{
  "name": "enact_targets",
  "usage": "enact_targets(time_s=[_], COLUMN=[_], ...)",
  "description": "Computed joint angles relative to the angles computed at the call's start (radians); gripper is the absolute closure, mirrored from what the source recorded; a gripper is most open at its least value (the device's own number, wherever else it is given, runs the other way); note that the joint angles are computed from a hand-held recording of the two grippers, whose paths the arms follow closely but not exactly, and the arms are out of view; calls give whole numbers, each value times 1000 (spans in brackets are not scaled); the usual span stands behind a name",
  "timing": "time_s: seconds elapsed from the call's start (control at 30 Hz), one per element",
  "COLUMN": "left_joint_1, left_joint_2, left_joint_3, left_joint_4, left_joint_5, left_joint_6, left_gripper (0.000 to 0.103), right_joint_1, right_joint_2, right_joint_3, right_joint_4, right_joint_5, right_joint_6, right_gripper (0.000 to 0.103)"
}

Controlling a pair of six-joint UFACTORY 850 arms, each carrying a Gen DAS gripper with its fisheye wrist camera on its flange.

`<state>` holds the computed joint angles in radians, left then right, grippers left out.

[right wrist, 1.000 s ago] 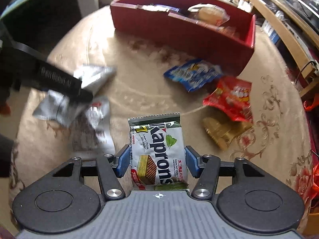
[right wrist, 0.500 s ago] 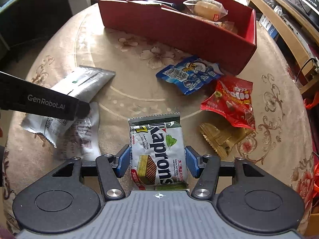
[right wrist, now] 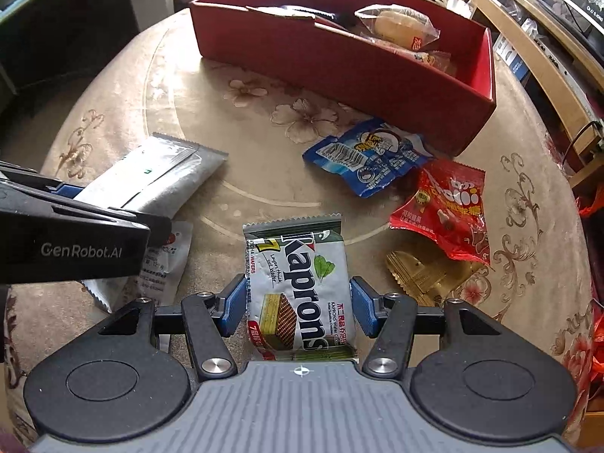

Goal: Organize snacks
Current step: 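Carry the white packet and Kaprons wafer over the red box with both tools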

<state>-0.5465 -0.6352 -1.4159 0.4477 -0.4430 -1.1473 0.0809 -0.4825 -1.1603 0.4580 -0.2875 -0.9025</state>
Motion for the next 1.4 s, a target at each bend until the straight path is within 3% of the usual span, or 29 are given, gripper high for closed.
enact_targets(time_s=[0.43,0.87,1.2,1.4], left_joint_1=[-9,8,51,78], left_joint_2=[15,-51,-158,-253], left_joint_3=[-21,-178,-375,-519], left_joint_4=[145,212,184,139], left_joint_5=[24,7,-23,-60], left_joint_6=[-123,-111,-61,-2], left_gripper=[61,61,61,61], right_joint_1=[-31,-38,-31,-18], right_joint_2=[25,-22,-119,-195], right_joint_3=[-26,-140,-302,-408], right_joint_4=[252,364,355,229], right_joint_5=[-2,-12,8,20], right_joint_6=[-192,-234,-160,-16], right_gripper=[38,38,38,38])
